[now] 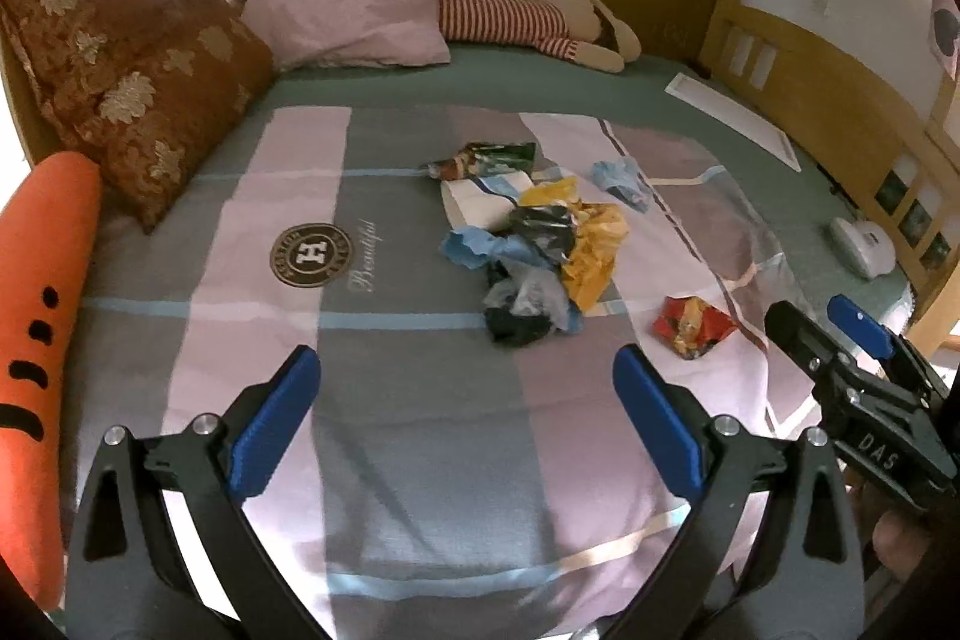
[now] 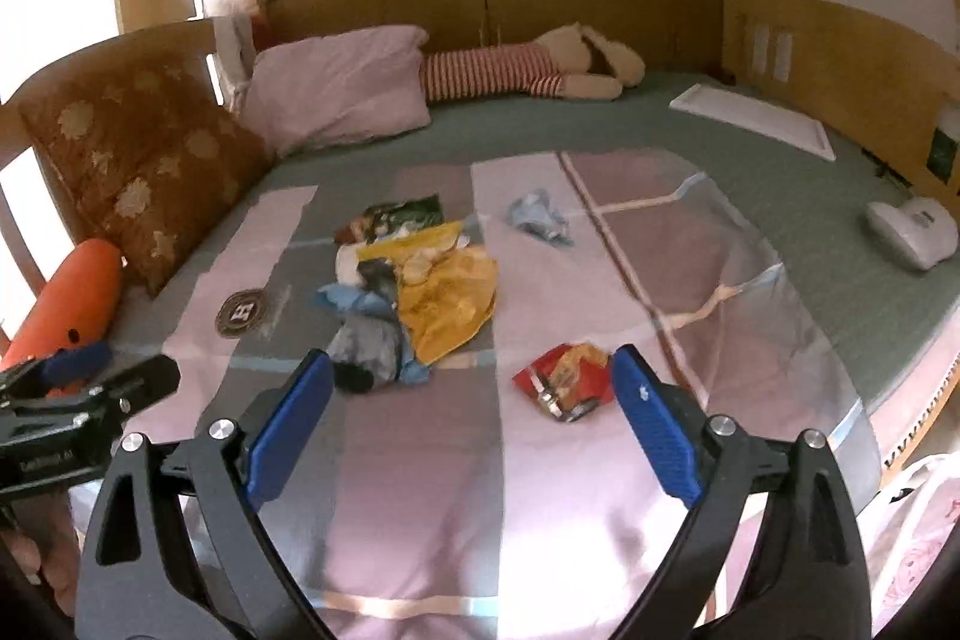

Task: Collect trash
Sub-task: 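Move both open tools back over the trash pile on the bed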

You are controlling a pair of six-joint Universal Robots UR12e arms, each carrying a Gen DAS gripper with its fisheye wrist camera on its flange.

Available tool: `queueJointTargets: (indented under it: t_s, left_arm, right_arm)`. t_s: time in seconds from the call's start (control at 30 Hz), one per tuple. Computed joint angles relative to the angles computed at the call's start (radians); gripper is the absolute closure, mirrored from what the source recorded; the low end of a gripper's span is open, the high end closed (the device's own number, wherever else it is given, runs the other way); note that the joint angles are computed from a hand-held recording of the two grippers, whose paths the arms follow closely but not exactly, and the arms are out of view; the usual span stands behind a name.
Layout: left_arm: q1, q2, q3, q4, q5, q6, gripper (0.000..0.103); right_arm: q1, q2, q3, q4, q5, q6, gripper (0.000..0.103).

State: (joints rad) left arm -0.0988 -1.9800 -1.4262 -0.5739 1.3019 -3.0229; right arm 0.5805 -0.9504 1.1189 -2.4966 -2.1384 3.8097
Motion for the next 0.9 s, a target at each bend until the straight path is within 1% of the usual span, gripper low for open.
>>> queueJointTargets:
  t_s: [0.1, 0.23, 0.33, 0.6, 0.9]
  left_arm:
    - [-0.006, 0.001, -0.003, 0.002, 0.010, 0.016, 0.005]
    - [-0.006, 0.002, -0.007, 0.002, 0.015, 0.022, 0.005]
    - [-0.006, 0.001, -0.006, -0.003, 0.015, 0.018, 0.005]
    - [-0.014, 0.000, -0.007, -0.019, 0.016, 0.049, 0.005]
    - [-0.017, 0.000, -0.008, -0.028, 0.018, 0.058, 0.005]
  right_arm:
    - [-0.003, 0.002, -0.003, 0.001, 0.025, 0.011, 0.011]
    - [0.000, 0.011, -0.016, 0.008, 0.022, -0.007, 0.011]
    - [-0.001, 0.010, -0.014, 0.003, 0.029, -0.003, 0.011]
    - [-0.005, 0.007, -0.013, 0.018, 0.041, 0.011, 0.011]
    - [-0.007, 0.006, -0.012, 0.022, 0.045, 0.012, 0.011]
